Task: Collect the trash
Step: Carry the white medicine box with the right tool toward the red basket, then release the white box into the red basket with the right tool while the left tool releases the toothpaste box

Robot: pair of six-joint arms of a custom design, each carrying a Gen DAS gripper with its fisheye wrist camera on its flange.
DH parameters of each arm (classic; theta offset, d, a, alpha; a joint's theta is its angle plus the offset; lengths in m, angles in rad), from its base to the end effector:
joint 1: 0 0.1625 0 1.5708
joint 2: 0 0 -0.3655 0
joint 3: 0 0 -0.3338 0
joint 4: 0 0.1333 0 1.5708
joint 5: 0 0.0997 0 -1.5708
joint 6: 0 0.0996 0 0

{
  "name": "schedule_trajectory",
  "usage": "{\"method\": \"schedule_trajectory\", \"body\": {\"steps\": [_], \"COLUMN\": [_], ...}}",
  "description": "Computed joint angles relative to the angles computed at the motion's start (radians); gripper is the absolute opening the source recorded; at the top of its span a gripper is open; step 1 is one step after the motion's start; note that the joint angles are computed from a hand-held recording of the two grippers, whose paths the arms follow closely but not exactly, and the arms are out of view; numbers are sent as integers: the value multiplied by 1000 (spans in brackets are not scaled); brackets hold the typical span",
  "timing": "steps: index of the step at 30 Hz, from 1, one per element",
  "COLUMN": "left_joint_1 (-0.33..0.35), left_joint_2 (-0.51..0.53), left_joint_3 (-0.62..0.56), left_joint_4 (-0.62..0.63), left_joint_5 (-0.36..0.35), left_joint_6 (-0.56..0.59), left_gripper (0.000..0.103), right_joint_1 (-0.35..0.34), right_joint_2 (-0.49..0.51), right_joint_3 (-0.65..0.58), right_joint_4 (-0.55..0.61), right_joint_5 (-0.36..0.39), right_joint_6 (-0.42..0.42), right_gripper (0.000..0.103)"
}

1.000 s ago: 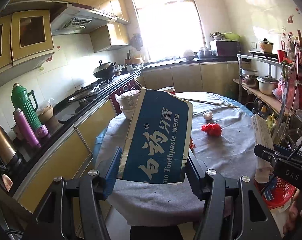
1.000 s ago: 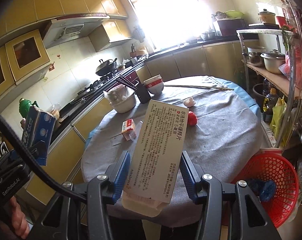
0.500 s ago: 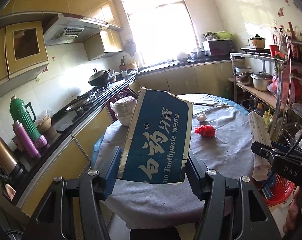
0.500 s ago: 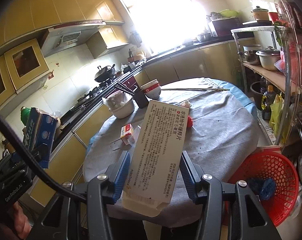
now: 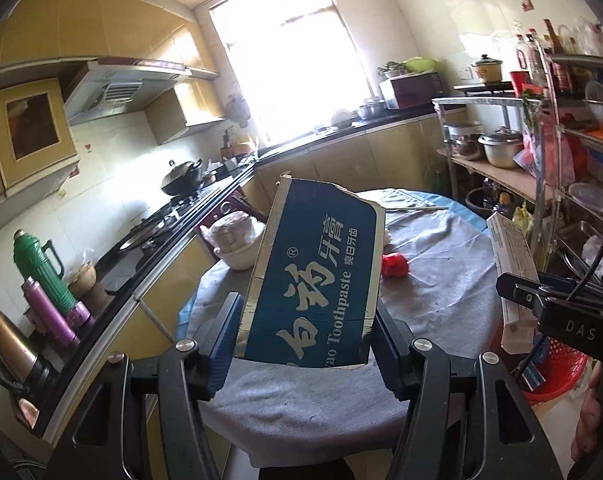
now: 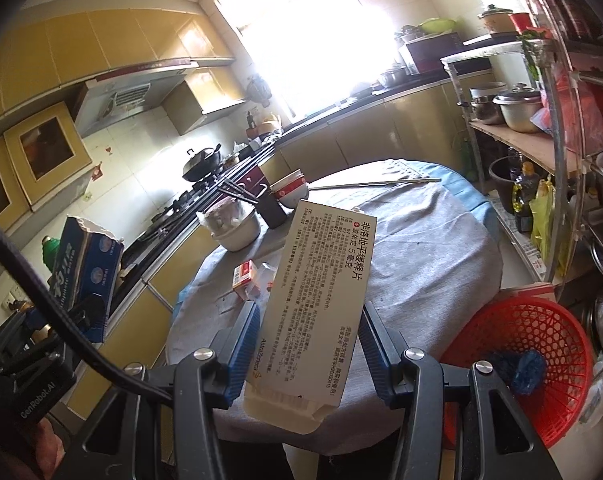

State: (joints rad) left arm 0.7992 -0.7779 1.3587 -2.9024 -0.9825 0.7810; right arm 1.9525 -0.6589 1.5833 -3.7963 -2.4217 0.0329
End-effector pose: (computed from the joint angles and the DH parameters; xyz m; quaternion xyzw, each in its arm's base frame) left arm -0.3312 -0.6109 0.2433 0.5480 0.7098 -0.3496 0.2714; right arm 0.2702 -0.5164 0.1984 -0.1204 -0.7572 0.6074 0.2079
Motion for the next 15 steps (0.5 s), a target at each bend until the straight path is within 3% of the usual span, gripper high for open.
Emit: {"method": "schedule_trajectory", "body": {"steps": [7,15], "left_joint_1": [-20,-50], "left_joint_2": [24,125], "left_joint_3": [-3,-108], "left_joint_4": [77,341], "left_joint_5": [-66,-147], "left_joint_6": [5,-37], "left_gripper": [62,62], "right_joint_1": [-24,-97], "right_joint_2": [-66,-175], "right_joint_3": [121,342], "right_joint_4": [-90,-230], "right_joint_5": [-6,2], "right_joint_6": [49,188], "right_gripper": [53,53]}}
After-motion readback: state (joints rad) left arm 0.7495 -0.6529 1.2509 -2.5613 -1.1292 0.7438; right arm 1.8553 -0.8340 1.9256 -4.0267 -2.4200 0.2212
